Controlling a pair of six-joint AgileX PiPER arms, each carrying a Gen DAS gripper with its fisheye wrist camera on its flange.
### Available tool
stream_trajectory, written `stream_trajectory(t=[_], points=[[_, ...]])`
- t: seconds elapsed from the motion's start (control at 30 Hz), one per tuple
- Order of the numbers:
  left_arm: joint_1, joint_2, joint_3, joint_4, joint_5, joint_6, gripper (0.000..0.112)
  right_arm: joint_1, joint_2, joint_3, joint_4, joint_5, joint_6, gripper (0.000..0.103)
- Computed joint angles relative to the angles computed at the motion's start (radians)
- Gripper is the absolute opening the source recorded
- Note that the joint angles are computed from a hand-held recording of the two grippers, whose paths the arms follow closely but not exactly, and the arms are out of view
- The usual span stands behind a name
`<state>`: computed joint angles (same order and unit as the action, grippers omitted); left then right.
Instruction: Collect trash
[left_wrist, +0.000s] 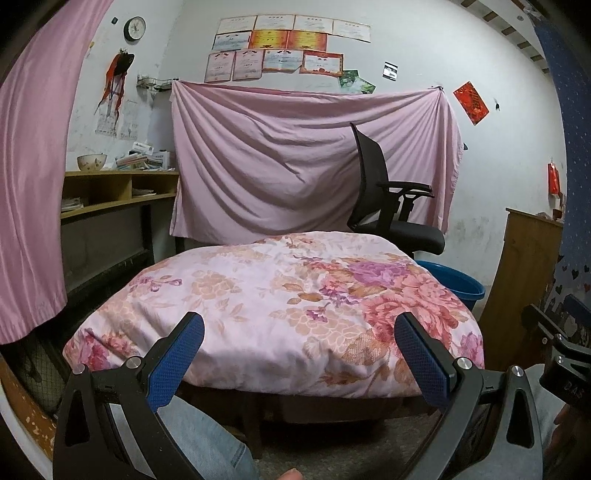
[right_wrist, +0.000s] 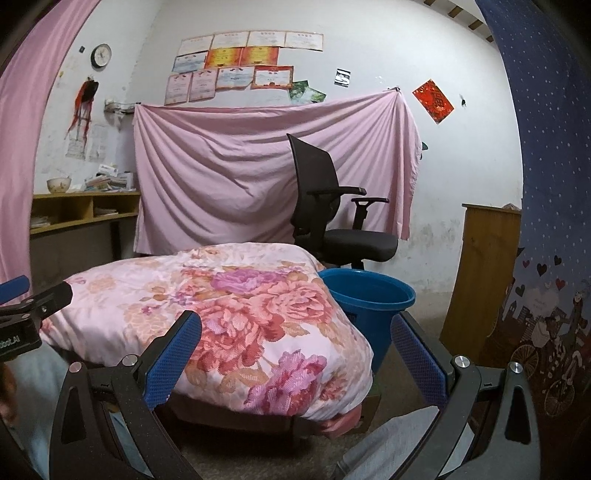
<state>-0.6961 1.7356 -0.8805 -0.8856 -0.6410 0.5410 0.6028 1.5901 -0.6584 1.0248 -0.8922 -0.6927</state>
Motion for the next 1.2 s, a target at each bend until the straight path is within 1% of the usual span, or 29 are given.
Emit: stream_trajectory(t=[1.2], points=[[0.002,0.003,0.001,0.024,0.002,-0.002,0.101,-0.001,-0.002,0.003,0.002,0.003,0.004,0.103]])
